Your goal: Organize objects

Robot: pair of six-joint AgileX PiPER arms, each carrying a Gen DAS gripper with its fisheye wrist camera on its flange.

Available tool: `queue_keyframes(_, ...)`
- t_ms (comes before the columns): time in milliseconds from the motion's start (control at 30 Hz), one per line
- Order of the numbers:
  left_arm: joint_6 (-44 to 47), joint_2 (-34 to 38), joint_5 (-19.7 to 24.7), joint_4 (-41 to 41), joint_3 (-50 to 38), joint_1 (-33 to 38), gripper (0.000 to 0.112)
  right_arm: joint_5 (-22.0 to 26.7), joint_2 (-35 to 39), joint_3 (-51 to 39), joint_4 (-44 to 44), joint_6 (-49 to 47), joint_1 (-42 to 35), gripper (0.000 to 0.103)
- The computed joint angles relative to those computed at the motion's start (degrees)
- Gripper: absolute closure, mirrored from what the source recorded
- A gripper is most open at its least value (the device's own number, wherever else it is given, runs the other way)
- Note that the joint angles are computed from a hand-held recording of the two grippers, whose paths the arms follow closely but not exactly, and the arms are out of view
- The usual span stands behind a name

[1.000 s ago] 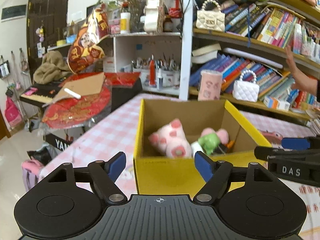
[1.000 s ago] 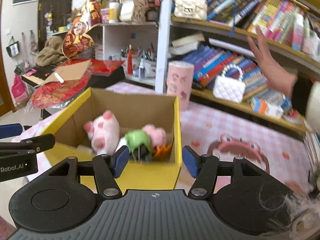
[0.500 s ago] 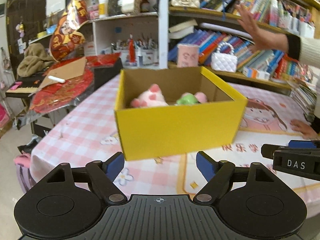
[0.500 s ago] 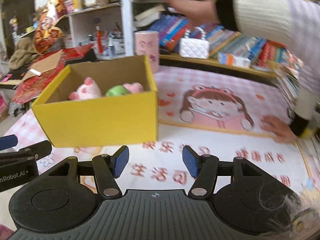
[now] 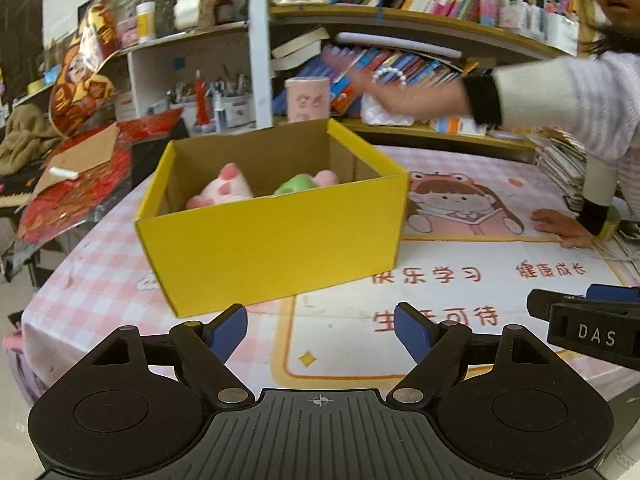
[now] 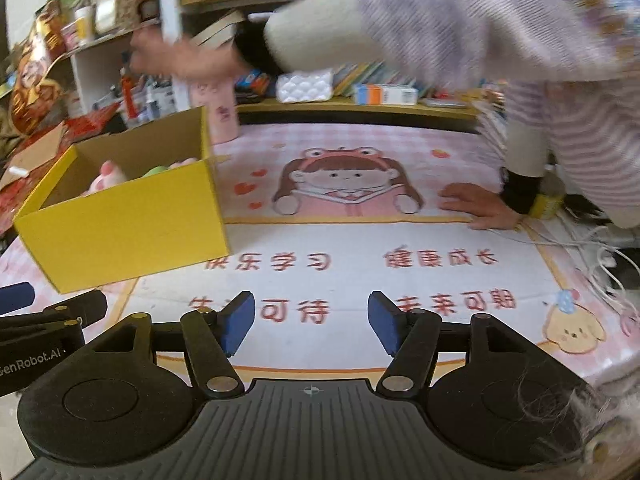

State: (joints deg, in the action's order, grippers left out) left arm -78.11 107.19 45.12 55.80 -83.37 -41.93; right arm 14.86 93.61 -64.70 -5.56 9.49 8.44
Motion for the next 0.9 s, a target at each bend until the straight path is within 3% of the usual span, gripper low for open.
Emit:
queue_keyframes(367,1.6,4.2,3.9,-0.3,-6.0,-3.6,0.018,0.8,-1.5,2.6,-15.6,15.8,-2.1,0.027)
queue_keyframes(900,-0.4,5.6,8.8,-0.3,-8.1,-5.2,0.016,0.6,-2.3,2.9,-9.0,8.2,-2.4,0.022)
